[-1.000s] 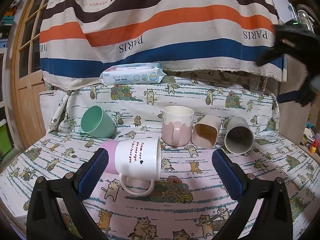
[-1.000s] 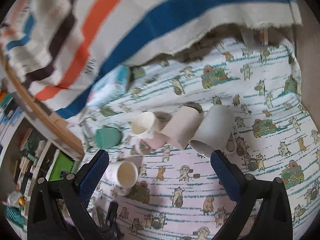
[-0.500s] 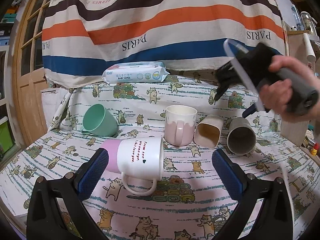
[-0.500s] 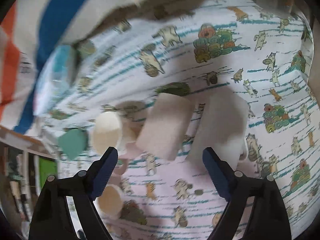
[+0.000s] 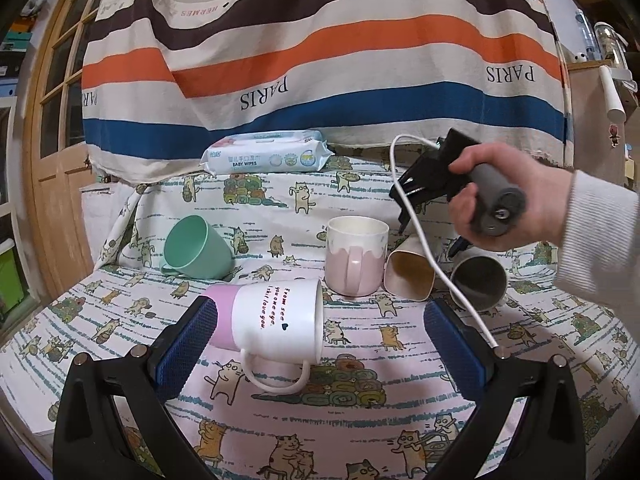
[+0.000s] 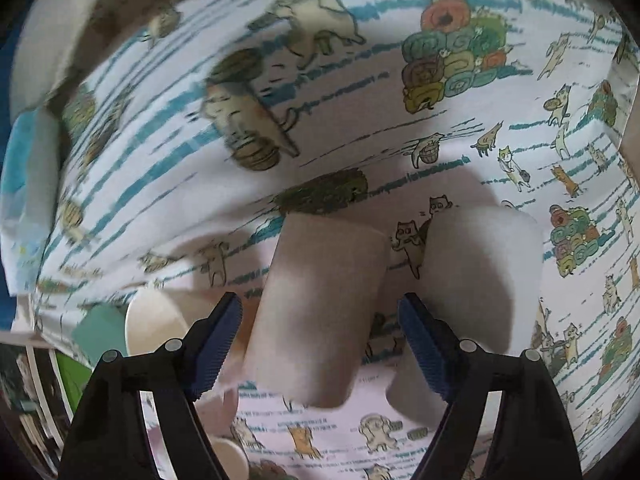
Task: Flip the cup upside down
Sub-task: 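Move the right tool to the beige square cup and close on it, then lift the beige cup with the right tool and turn it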
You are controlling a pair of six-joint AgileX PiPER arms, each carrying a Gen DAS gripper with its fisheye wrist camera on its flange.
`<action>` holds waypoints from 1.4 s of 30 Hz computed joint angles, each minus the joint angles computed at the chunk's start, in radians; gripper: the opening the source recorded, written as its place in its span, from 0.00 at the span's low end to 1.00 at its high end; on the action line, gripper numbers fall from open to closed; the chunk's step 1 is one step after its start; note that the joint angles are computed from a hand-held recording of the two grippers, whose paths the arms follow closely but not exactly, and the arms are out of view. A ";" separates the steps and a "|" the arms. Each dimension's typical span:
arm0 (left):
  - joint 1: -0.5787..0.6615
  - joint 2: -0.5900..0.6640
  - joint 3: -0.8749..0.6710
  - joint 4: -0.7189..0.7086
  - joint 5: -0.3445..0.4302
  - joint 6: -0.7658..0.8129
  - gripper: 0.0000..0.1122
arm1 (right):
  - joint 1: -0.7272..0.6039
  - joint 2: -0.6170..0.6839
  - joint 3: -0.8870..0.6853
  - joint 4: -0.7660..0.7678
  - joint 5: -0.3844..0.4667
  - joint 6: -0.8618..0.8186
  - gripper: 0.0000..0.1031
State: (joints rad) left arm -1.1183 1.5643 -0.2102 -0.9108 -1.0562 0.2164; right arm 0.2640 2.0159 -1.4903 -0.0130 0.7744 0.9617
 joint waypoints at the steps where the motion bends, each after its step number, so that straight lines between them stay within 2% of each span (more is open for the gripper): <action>1: 0.003 -0.001 -0.003 0.003 0.007 0.006 0.92 | -0.004 0.012 -0.012 0.007 0.002 0.001 0.80; 3: 0.008 -0.004 -0.006 0.009 0.016 0.008 0.92 | -0.005 0.037 -0.035 -0.001 0.006 0.015 0.80; 10: 0.026 -0.008 -0.009 0.025 0.032 0.002 0.92 | 0.063 0.179 -0.256 -0.162 0.198 0.106 0.80; 12: 0.029 -0.007 -0.008 0.030 0.029 -0.001 0.92 | 0.065 0.183 -0.266 -0.158 0.207 0.105 0.78; 13: 0.029 -0.006 -0.008 0.029 0.029 0.000 0.92 | 0.062 0.187 -0.276 -0.149 0.217 0.090 0.72; 15: 0.025 -0.003 -0.006 0.028 0.023 -0.002 0.92 | 0.064 0.176 -0.265 -0.145 0.207 0.086 0.70; 23: 0.022 0.000 -0.004 0.033 0.018 -0.008 0.92 | 0.073 0.034 -0.114 -0.125 0.103 0.033 0.68; 29: 0.034 -0.003 -0.006 0.047 0.031 -0.011 0.92 | 0.079 -0.150 0.014 -0.112 0.128 -0.054 0.68; 32: 0.045 -0.005 -0.006 0.066 0.042 -0.019 0.92 | 0.094 -0.265 0.149 -0.084 0.087 -0.105 0.68; 34: 0.048 -0.005 -0.006 0.069 0.044 -0.021 0.92 | 0.106 -0.322 0.198 -0.058 0.090 -0.144 0.68; 42: 0.061 -0.005 -0.009 0.087 0.055 -0.026 0.92 | 0.249 -0.491 0.420 -0.071 0.090 -0.139 0.68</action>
